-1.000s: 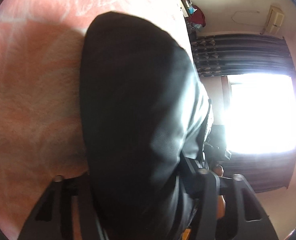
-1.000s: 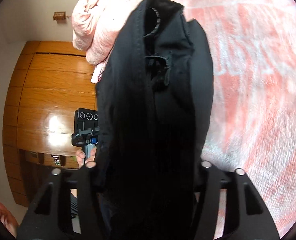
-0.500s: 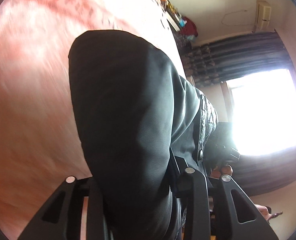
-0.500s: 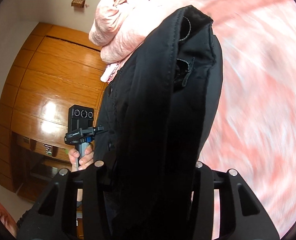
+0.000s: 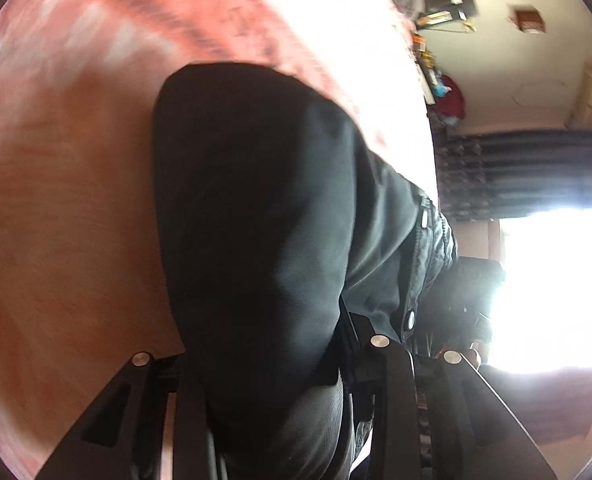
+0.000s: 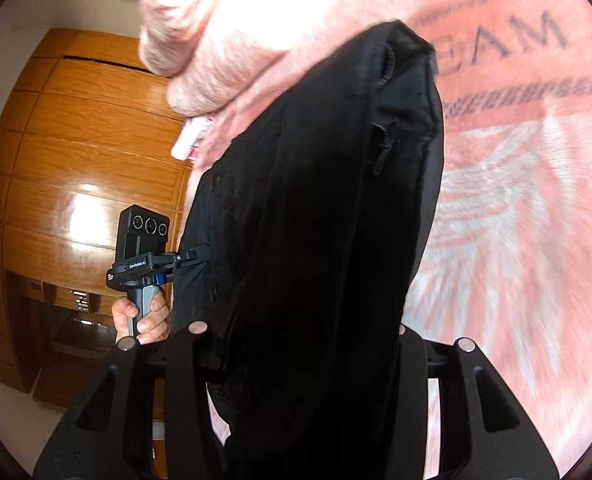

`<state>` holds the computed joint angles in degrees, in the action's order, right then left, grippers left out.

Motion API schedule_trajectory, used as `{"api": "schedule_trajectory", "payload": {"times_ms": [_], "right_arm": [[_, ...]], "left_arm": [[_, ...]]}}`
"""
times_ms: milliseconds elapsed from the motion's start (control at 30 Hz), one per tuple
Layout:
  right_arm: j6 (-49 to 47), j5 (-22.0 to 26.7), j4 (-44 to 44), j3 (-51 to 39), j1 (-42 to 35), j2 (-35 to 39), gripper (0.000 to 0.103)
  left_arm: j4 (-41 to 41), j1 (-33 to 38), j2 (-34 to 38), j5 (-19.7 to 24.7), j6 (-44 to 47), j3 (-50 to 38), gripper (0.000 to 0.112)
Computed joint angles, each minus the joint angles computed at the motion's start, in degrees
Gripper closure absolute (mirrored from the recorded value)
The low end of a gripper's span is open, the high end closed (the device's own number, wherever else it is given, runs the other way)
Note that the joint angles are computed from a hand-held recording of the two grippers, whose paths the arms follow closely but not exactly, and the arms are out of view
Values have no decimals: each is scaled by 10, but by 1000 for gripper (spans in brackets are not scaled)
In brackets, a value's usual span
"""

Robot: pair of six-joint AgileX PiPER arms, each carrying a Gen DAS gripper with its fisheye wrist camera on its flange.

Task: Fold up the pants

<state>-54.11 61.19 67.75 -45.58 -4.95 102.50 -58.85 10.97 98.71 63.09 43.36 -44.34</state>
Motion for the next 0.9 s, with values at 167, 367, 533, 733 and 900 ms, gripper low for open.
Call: {"api": "schedule_trajectory", "payload": {"times_ms": [167, 367, 533, 733, 900], "right_arm": [[-38, 0, 18, 6, -3, 41, 49], [34, -44, -58, 27, -52, -67, 22], [75, -89, -76, 33, -51, -222, 20], [160, -173, -88, -42, 92, -122, 28], [250, -237, -118, -44, 140, -105, 35]], "left_arm": [[-9, 41, 23, 19, 76, 24, 73], [24, 62, -91, -48, 44, 73, 37], [69, 150, -274, -53, 38, 135, 34], [242, -104, -376, -233, -187, 193, 32], [192, -153, -305, -298, -196, 194, 32]]}}
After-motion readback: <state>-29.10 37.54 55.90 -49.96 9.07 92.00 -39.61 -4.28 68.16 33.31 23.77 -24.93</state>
